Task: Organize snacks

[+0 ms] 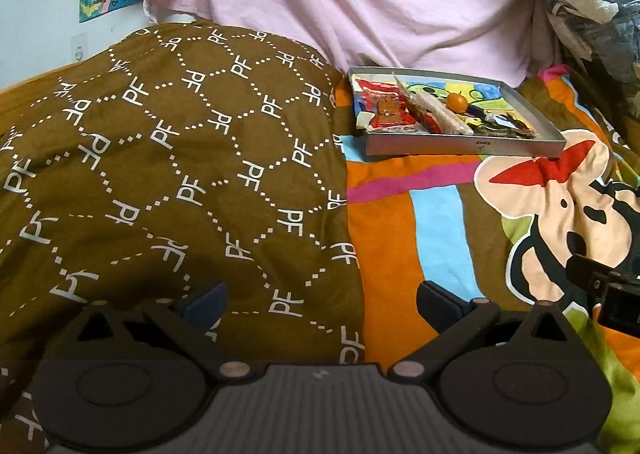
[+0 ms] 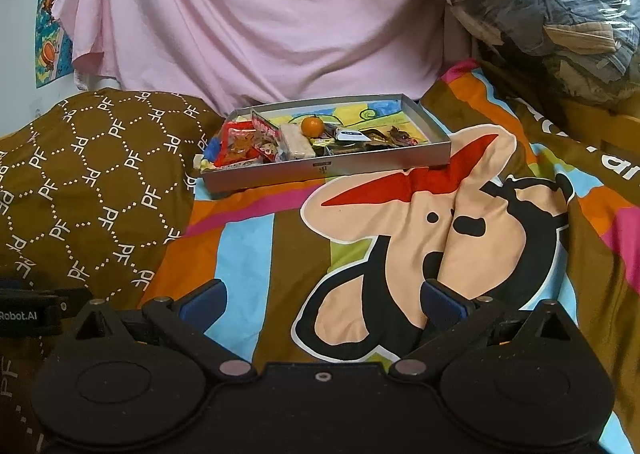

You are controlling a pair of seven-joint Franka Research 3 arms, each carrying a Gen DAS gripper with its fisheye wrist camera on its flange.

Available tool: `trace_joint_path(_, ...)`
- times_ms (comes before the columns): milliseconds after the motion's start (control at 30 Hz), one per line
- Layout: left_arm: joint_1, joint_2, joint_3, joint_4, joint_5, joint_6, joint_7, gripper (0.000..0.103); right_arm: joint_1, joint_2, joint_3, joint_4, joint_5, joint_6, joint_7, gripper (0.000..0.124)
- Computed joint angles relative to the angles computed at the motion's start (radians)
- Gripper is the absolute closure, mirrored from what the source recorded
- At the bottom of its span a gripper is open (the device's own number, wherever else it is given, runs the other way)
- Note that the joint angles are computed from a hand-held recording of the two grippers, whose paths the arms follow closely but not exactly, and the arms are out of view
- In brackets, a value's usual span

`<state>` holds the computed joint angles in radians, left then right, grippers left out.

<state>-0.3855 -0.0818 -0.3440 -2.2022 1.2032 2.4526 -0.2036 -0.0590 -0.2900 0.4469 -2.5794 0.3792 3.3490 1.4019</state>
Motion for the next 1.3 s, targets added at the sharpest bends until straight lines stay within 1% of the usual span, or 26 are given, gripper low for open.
trace_joint_path(133, -0.002, 0.003, 0.000, 0.003, -0.023, -0.008, 0.014, 0.000, 0.011, 0.001, -0.014, -0.001, -0.006, -0.003, 0.002, 0.022)
trace_joint_path(500, -0.005, 0.007, 0.000, 0.008, -0.024, -0.017, 0.029, 0.000, 0.019, 0.000, -0.023, -0.005, -0.016, -0.006, 0.010, 0.022)
trace_joint_path(800, -0.006, 0.007, 0.002, 0.007, -0.027, -0.010, 0.034, 0.000, 0.027, -0.001, -0.030, -0.009, -0.022, -0.008, 0.014, 0.022)
trace_joint_path(1300, -0.008, 0.009, 0.001, 0.010, -0.027, -0.015, 0.033, 0.000, 0.016, -0.002, -0.020, -0.010, -0.029, -0.011, 0.024, 0.022)
